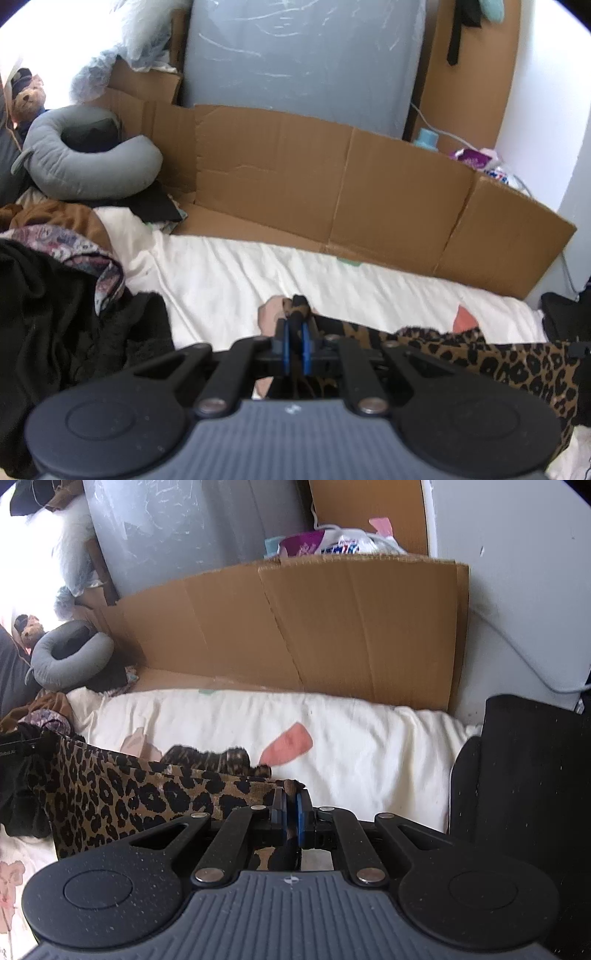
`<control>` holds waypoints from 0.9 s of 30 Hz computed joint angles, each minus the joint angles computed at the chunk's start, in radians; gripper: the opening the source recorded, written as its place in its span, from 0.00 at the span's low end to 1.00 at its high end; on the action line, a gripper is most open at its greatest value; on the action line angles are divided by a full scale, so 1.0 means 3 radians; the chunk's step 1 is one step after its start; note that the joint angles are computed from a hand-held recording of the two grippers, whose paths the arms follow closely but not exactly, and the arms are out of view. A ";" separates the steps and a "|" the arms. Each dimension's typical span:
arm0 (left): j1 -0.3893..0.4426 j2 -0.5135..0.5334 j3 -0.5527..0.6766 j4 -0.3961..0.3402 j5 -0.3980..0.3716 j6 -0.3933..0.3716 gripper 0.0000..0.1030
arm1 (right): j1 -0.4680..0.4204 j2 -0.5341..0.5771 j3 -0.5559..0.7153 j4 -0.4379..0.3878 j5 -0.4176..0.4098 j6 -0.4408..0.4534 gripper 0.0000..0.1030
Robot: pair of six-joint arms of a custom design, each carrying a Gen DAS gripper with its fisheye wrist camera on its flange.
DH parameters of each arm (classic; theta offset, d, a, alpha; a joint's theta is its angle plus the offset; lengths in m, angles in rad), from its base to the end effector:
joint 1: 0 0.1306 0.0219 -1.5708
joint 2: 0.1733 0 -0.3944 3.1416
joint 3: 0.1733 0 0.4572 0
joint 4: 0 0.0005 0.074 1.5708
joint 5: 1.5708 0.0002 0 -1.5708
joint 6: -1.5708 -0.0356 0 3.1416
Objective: Fold clothes
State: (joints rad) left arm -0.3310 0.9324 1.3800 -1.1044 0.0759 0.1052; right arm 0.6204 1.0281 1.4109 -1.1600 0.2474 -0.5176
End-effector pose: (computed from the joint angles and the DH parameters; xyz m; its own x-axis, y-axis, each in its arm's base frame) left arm 0.3241 -0.1147 0.6140 -0.6142 0.1004 -0.7827 0.3181 0.9392 -0.1292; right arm 0.3152 0.2139 0.5929 -0.7045 0.0863 -0.7045 -0.0840 0.9755 0.2035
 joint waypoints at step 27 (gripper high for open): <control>-0.0055 0.0506 0.0102 0.0021 -0.0176 -0.0024 0.07 | -0.0334 0.0442 0.0084 0.0112 -0.0270 0.0208 0.03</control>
